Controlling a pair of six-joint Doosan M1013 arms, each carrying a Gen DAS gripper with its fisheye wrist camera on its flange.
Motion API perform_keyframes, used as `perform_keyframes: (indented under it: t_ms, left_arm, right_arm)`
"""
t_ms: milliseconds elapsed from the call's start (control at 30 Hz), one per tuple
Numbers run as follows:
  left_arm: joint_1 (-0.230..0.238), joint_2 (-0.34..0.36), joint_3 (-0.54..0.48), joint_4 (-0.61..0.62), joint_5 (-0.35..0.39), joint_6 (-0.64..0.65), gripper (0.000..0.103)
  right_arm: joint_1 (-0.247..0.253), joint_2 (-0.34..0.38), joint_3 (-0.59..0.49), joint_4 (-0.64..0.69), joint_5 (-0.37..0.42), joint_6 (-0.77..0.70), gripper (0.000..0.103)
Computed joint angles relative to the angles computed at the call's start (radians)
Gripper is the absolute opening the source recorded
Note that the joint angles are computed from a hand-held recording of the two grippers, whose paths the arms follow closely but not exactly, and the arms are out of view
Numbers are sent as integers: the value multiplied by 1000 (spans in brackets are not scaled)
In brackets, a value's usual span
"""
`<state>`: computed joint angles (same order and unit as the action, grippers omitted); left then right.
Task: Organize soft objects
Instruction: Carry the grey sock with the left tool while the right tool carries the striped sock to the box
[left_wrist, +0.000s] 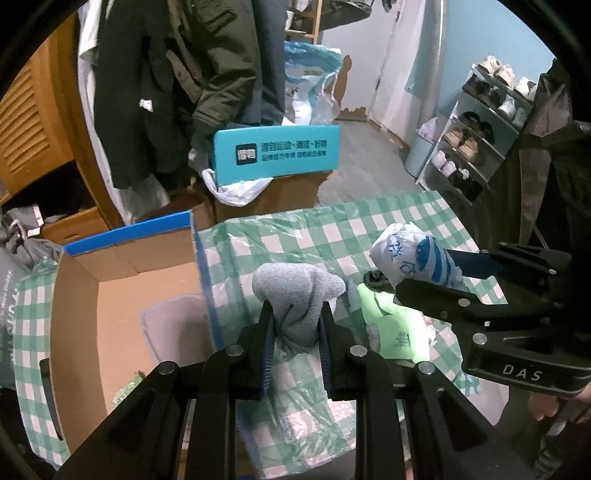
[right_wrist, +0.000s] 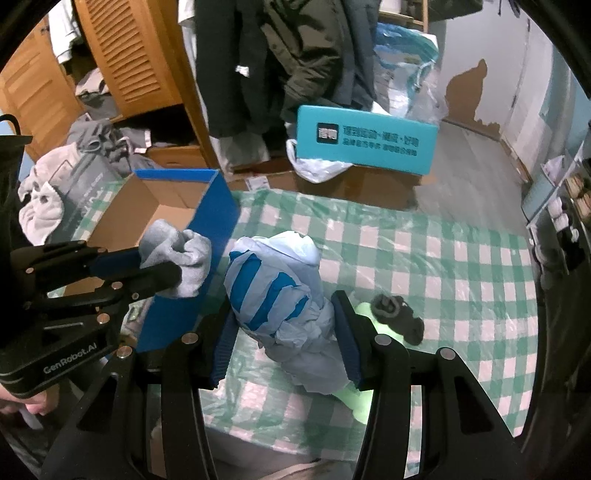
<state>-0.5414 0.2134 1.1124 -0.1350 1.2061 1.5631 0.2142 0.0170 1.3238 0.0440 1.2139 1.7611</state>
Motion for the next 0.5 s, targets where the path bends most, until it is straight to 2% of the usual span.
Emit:
perform_keyframes:
  t_ms: [500]
  left_arm:
    - [62, -27, 32, 34, -21, -31, 22]
  right_arm:
    - [69, 67, -77, -1, 18, -13, 49]
